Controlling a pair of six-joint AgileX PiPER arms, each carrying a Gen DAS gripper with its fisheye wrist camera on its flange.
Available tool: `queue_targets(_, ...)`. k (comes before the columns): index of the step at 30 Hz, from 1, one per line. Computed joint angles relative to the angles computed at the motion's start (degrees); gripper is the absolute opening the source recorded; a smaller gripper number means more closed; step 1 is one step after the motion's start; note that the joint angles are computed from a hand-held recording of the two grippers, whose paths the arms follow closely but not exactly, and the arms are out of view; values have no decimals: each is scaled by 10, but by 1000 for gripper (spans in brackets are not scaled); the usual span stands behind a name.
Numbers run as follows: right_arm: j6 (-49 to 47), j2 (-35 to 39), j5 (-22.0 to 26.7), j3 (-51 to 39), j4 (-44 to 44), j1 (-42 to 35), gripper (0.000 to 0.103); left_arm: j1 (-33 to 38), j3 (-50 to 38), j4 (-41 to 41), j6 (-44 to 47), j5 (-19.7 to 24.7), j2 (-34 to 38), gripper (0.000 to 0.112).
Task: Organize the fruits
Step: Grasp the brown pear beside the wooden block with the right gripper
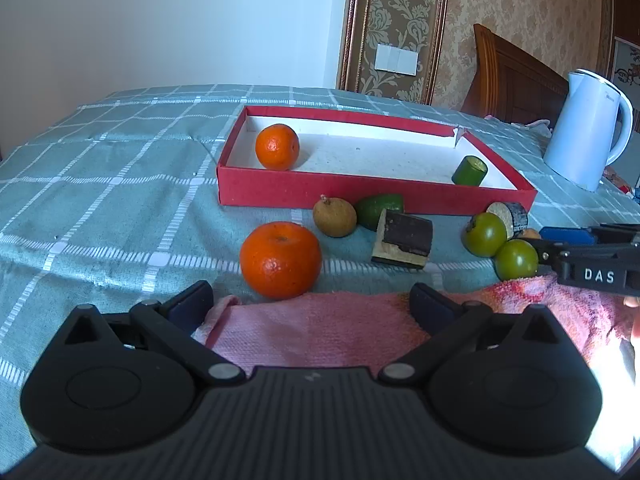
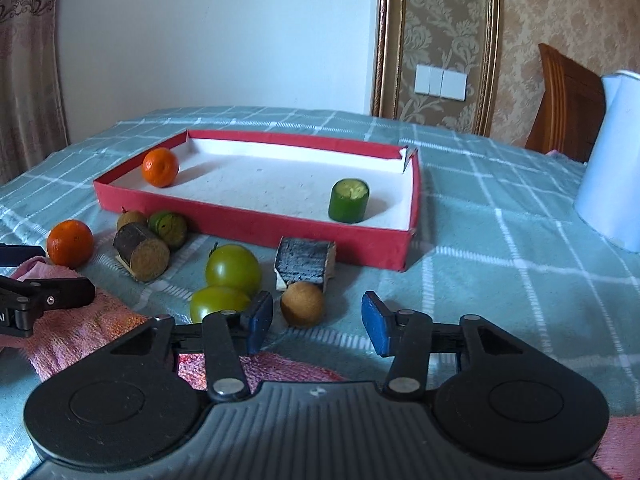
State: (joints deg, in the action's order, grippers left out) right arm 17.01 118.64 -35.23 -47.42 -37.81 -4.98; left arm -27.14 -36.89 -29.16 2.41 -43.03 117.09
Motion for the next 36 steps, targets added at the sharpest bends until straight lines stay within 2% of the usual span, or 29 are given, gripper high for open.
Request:
queue_targets(4, -3, 3, 4, -7, 7, 3, 46, 1, 0, 1, 1, 0, 0, 103)
queue_targets(10, 34, 5, 15, -15, -31, 0, 27, -2, -3, -13, 17, 3, 2, 103)
queue_targets(11, 42, 5, 14, -16, -41, -2, 26, -3, -4, -16, 20, 4, 2, 103)
queue_targets(16, 75, 7, 9, -19, -66, -8, 25, -4, -6, -19, 24, 5, 3, 103)
queue_targets(21, 56, 2, -19, -1, -43, -14, 25, -9, -9, -30, 33, 7, 4, 103)
queue_targets(27, 57, -7, -29, 4, -43, -20, 25, -18, -18, -58, 59, 13, 4, 103)
queue_targets(36, 57, -7, -1, -51, -31, 2, 25, -21, -20, -66, 65, 14, 5, 103)
